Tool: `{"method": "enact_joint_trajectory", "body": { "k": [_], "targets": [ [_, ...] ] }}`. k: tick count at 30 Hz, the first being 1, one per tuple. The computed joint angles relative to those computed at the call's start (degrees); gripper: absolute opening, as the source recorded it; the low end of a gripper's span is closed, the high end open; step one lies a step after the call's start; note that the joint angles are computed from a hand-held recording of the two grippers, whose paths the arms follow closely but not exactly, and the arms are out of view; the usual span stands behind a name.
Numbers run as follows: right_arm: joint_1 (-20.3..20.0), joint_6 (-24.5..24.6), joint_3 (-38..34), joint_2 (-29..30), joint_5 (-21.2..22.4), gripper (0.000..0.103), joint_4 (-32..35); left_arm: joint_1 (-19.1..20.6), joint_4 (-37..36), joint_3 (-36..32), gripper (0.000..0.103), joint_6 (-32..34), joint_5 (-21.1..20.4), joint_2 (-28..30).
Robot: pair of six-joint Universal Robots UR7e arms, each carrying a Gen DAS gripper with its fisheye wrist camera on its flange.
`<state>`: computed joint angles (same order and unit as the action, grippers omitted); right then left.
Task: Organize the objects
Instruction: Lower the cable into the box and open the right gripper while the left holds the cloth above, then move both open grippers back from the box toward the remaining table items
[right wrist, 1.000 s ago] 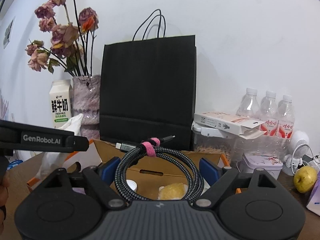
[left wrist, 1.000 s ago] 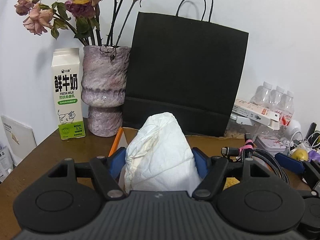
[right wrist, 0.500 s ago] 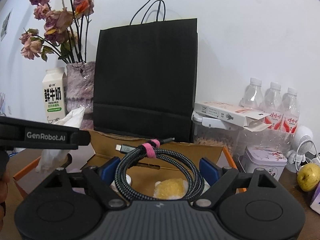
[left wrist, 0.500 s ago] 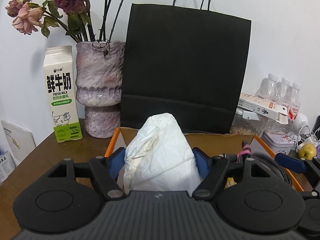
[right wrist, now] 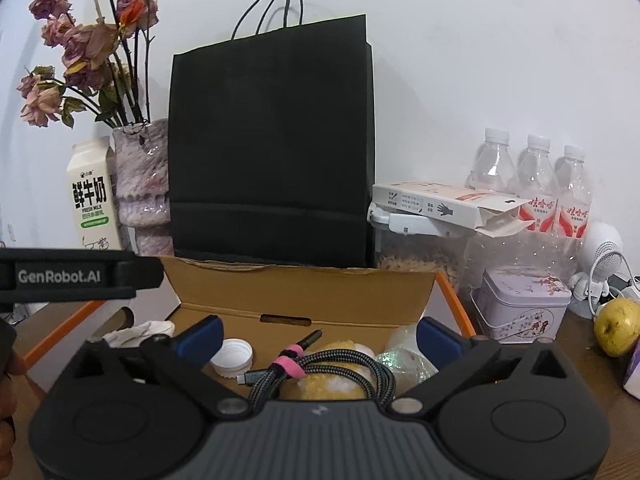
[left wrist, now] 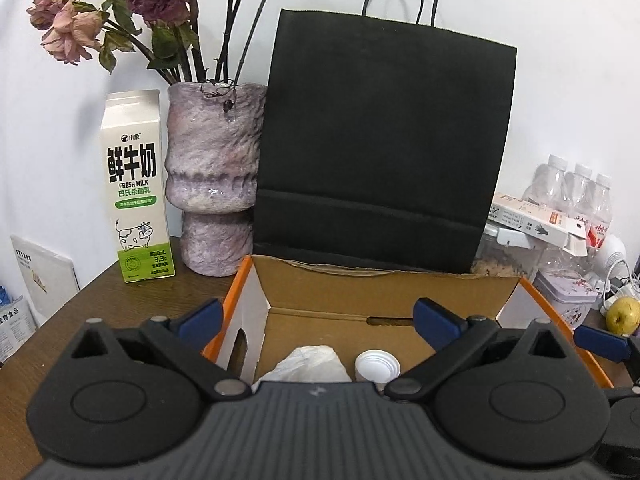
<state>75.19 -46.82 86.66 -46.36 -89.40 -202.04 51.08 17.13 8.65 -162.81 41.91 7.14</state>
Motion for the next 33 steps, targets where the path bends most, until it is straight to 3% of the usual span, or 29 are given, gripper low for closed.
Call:
{"method": "enact_joint_trajectory", "body": {
  "k": [8, 16, 23, 33],
  "targets": [
    [-0.04, -0.4, 3.45, -2.25, 1.33, 0.103, -2.14, -1.06, -11.39, 19.13, 0.103, 0.51, 1.07, -9.5],
    [-1.0, 1.57, 9.38, -6.08, 5.41, 0.103, -6.62, -2.83, -25.19, 37.82, 0.103, 3.33, 2.41, -18.48],
    [-2.61, 2.45, 15.46, -8.95, 9.12, 0.103, -13.5, -4.11, -32.37, 48.65, 0.103, 4.44, 2.52, -23.46],
    [-5.31, 3.39, 23.21, -12.07, 10.83, 0.103, -21.7, -5.16, -41.19, 61.9, 0.103, 6.01, 2.43, -29.45]
  ]
}}
